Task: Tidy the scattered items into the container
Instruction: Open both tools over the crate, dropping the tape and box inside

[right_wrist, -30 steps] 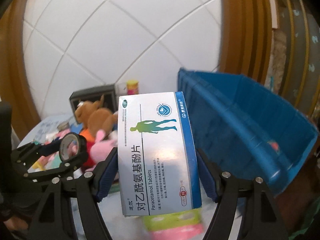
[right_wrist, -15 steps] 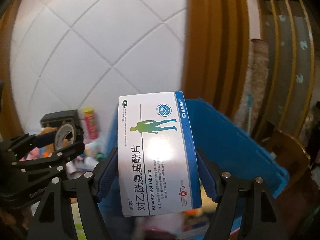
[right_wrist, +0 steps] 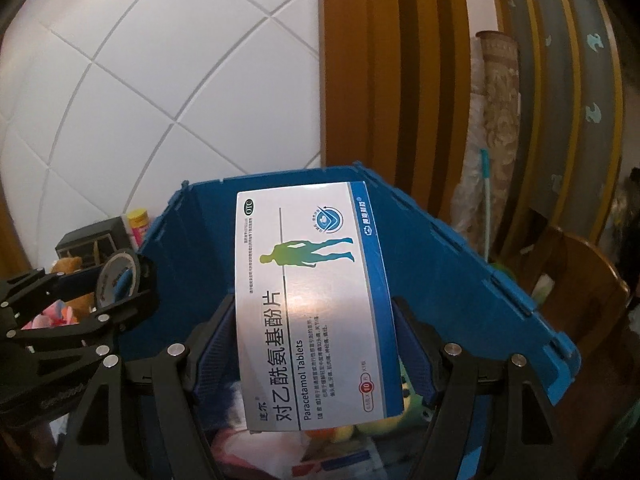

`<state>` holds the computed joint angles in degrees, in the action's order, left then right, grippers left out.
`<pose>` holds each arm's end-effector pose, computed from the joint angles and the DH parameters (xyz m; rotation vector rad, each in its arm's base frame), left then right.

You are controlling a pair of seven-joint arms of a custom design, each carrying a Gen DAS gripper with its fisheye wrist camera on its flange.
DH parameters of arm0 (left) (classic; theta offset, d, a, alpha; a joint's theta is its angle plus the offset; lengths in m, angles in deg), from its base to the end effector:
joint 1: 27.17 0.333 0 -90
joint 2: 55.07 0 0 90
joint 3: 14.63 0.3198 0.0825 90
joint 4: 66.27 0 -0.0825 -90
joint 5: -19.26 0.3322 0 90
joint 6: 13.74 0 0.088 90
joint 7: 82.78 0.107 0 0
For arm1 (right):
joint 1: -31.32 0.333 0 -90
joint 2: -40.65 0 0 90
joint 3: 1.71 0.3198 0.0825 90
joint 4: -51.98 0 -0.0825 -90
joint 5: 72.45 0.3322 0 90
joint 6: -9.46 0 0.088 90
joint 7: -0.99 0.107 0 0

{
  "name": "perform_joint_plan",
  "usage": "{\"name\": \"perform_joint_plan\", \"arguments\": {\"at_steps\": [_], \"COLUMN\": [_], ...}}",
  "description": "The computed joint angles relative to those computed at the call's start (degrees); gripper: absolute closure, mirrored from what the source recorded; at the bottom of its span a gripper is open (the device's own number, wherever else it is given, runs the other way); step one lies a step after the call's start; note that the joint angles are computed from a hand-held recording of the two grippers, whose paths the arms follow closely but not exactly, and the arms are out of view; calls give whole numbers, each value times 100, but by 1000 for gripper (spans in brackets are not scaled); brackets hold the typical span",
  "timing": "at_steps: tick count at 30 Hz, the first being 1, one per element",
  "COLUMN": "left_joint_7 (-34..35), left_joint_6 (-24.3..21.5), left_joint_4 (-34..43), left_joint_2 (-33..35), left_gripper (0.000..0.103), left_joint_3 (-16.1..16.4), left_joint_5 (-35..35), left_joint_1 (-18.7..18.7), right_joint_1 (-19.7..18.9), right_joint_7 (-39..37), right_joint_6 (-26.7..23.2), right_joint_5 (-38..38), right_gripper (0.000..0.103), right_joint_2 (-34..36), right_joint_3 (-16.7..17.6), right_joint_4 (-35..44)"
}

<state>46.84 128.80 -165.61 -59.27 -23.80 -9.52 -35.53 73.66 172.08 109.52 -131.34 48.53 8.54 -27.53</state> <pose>0.5103 -0.1631 0.7017 -1.0158 2.2831 -1.0981 0.4092 0.3922 0.6936 -1.2698 1.9788 -1.1044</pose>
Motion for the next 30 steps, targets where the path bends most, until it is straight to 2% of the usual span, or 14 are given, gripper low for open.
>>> {"name": "perform_joint_plan", "arguments": {"at_steps": [1,2,3,5,9,18,25,30], "left_joint_7": [-32,-79,-149,-187,-182,-120,73,327], "left_joint_6": [11,31,87,172,125,59,-29,-128], "left_joint_4": [5,4,-19,-34,-37,-130,-282,-420], "left_joint_2": [4,2,-11,-10,-17,-97,-242,-377], "left_gripper": [46,35,24,17,17,17,16,16], "left_joint_3": [-7,-17,-31,-24,-14,51,214,407], "left_joint_5": [37,93,180,196,201,87,-174,-419], "left_joint_1": [0,0,2,1,-3,31,167,336], "right_joint_1": [-22,-45,-64,-88,-161,-77,246,653], "right_joint_7": [8,15,22,66,161,156,-15,-242], "right_joint_6": [25,45,50,13,17,-275,-652,-894], "right_joint_5": [25,45,53,47,71,23,-36,-121], "right_gripper": [28,25,16,9,3,1,0,0], "right_joint_2": [-27,-48,-51,-68,-165,-45,342,860], "right_joint_3": [-12,-19,-21,-21,0,84,1,-180], "right_joint_4": [-56,-99,-110,-139,-286,-76,508,1289]}}
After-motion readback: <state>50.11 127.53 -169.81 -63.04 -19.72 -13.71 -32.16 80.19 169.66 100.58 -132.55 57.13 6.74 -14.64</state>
